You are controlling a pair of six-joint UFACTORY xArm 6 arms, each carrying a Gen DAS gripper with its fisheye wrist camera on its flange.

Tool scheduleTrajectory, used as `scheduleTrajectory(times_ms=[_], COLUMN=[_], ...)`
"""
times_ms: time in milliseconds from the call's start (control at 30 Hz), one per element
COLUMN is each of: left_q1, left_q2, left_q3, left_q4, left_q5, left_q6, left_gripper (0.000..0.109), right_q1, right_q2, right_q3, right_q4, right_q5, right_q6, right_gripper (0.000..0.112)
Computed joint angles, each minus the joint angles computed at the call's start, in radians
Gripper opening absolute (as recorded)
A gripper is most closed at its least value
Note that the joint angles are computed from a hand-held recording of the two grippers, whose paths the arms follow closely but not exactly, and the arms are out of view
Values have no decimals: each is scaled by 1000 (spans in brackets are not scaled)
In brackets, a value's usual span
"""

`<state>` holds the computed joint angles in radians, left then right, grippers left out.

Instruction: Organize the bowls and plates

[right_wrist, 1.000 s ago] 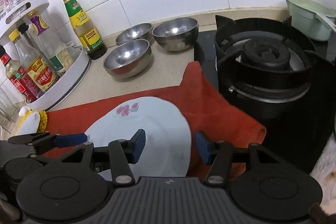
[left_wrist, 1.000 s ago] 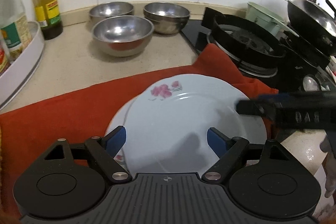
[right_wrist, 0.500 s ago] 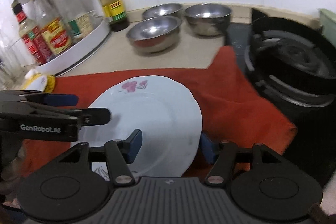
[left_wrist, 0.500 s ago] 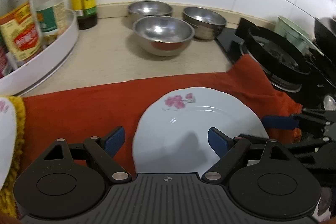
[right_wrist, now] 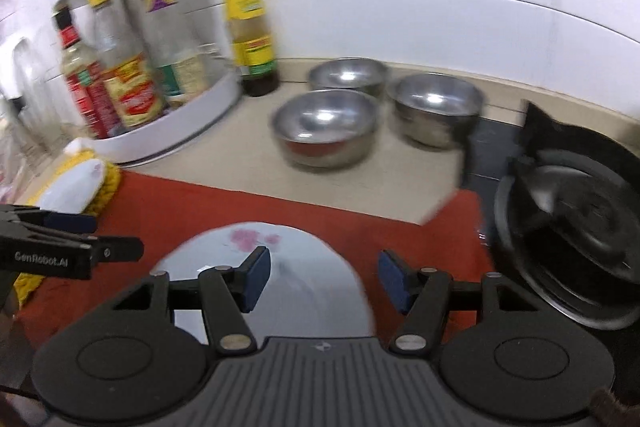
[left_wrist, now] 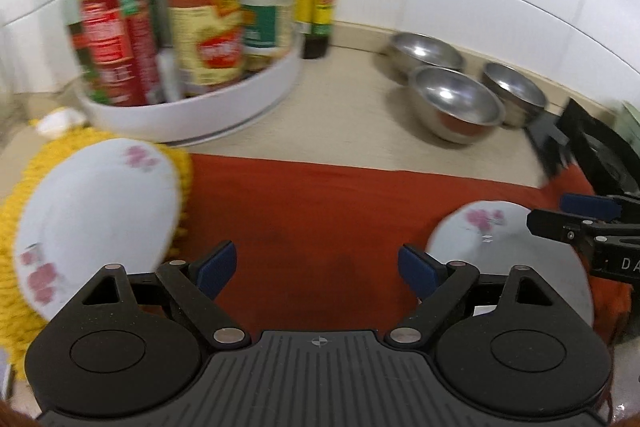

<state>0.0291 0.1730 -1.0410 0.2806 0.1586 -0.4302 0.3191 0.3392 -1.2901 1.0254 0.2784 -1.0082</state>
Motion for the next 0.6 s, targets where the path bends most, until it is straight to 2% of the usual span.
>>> scheduleTrajectory(times_ms=[233,400,600], left_q1=[88,171,260], left_q2=[-54,-70,-66], left_q3=[28,22,15], left_q4=[196,298,319], left_q5=[14,30,47], left_q6=[-174,-264,-266], left_gripper=[95,95,95], right_q1=[61,116,168], right_q2=[58,84,159], right_q3=[-122,-184,-300], right_q4=[32,46,-4], right_q5=[94,106,125], right_q6=[-58,-70,-16], right_gripper=[57,57,57])
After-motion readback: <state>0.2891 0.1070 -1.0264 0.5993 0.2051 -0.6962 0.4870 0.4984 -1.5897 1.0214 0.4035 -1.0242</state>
